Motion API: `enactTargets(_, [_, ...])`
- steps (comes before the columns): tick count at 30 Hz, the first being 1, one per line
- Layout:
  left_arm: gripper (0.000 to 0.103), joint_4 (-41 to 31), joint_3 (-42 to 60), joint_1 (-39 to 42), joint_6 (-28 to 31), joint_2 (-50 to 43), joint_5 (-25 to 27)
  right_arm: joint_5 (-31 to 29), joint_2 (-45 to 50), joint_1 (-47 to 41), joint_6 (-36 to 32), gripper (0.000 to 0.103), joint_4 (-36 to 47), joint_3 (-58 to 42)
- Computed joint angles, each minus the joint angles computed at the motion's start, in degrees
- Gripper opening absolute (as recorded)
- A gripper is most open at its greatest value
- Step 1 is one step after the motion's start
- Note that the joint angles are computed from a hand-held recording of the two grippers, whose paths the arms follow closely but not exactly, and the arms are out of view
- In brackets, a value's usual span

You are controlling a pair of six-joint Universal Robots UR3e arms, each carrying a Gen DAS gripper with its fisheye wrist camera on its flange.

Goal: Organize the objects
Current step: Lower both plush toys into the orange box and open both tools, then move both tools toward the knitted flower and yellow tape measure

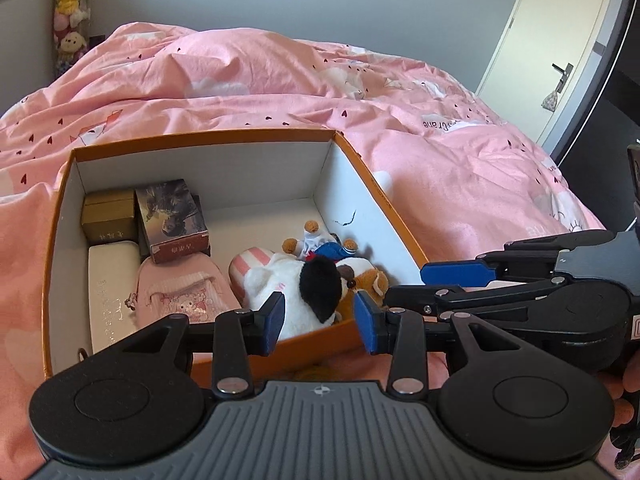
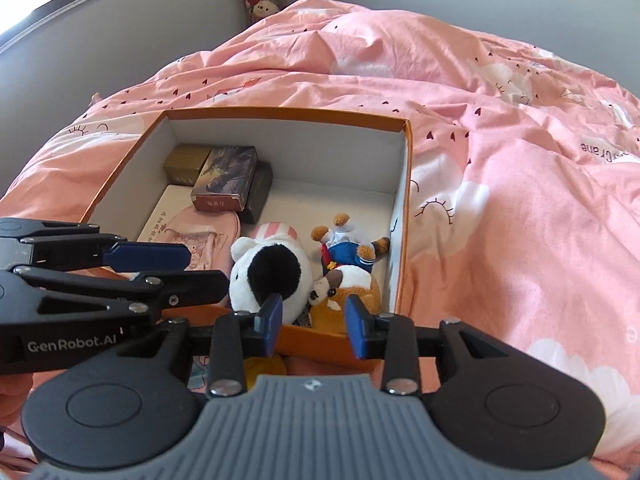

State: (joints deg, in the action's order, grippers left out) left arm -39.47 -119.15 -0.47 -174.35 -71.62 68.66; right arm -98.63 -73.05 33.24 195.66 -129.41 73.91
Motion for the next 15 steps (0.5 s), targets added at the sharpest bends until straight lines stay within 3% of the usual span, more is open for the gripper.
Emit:
enactTargets(4, [0.045,-4.3,0.0,-1.6,1.4,3.5,2.7,-6.3,-2.4,4.6,3.3,0.039,-2.4,3.9])
enactTargets(8, [0.045,-5.4,-2.6,-3.7,2.7,8.7,6.4,-10.7,-5.1,8.5,6.8,0.047,-4.2,8.4])
enactTargets(15, [0.047,-7.0,-8.4,-5.9,4.6,16.5,9.3,-15.5,-8.8,14.1,12.0,0.049,-5.0,14.6])
